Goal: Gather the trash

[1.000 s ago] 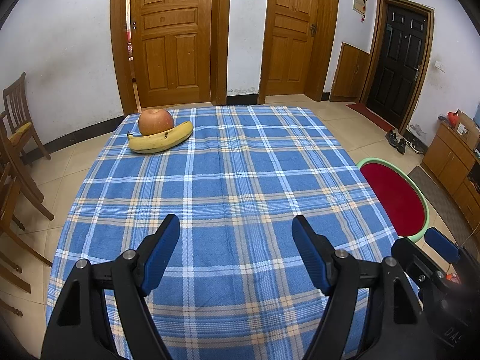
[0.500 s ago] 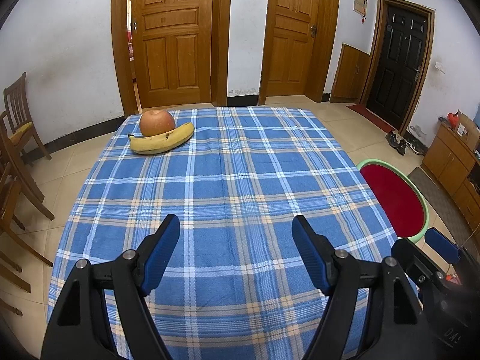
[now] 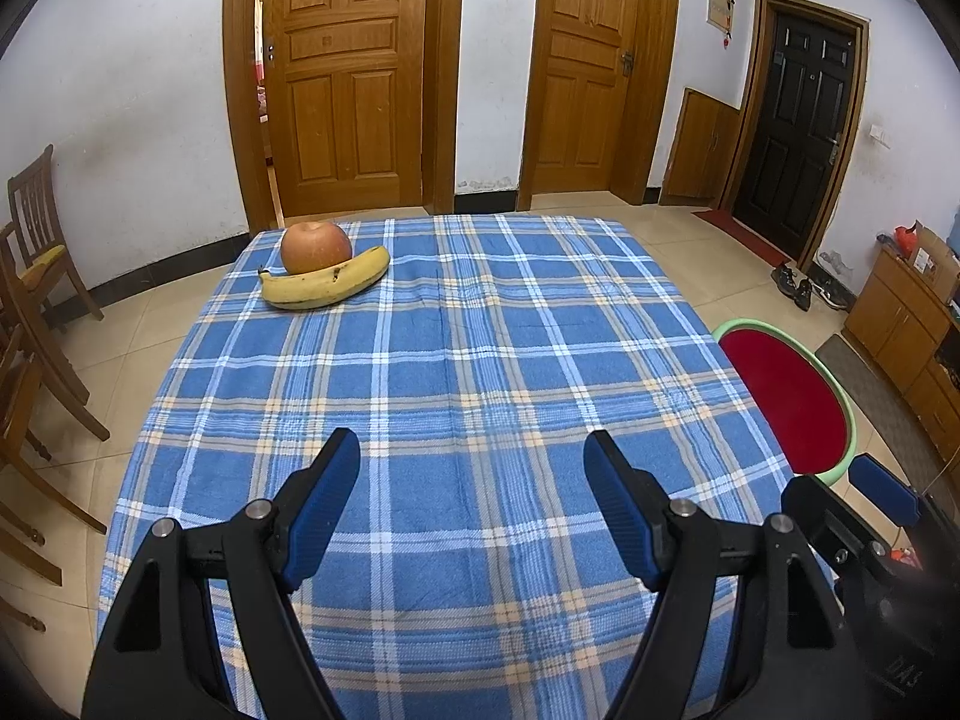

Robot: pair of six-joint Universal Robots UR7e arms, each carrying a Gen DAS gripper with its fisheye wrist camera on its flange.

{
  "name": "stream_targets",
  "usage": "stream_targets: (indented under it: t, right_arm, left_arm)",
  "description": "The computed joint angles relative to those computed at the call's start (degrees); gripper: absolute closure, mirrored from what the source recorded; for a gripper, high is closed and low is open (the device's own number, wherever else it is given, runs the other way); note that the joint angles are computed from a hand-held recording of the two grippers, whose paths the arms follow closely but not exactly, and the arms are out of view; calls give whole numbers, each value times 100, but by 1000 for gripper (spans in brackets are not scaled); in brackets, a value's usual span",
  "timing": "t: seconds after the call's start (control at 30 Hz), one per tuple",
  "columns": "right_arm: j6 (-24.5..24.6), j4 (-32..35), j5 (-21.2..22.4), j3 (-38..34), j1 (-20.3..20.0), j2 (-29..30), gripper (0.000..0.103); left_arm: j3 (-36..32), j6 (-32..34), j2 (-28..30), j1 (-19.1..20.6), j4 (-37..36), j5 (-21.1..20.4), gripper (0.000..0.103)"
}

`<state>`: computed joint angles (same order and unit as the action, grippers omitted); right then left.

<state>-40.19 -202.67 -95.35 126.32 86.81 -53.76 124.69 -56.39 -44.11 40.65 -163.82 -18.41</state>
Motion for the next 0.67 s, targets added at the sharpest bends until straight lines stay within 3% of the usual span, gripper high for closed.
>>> stream_targets:
  t: [0.67]
  right_arm:
    - [-32,-45,-20,7,1,22,13]
  left_arm:
    - [21,-46,-44,-7,43,-5,26]
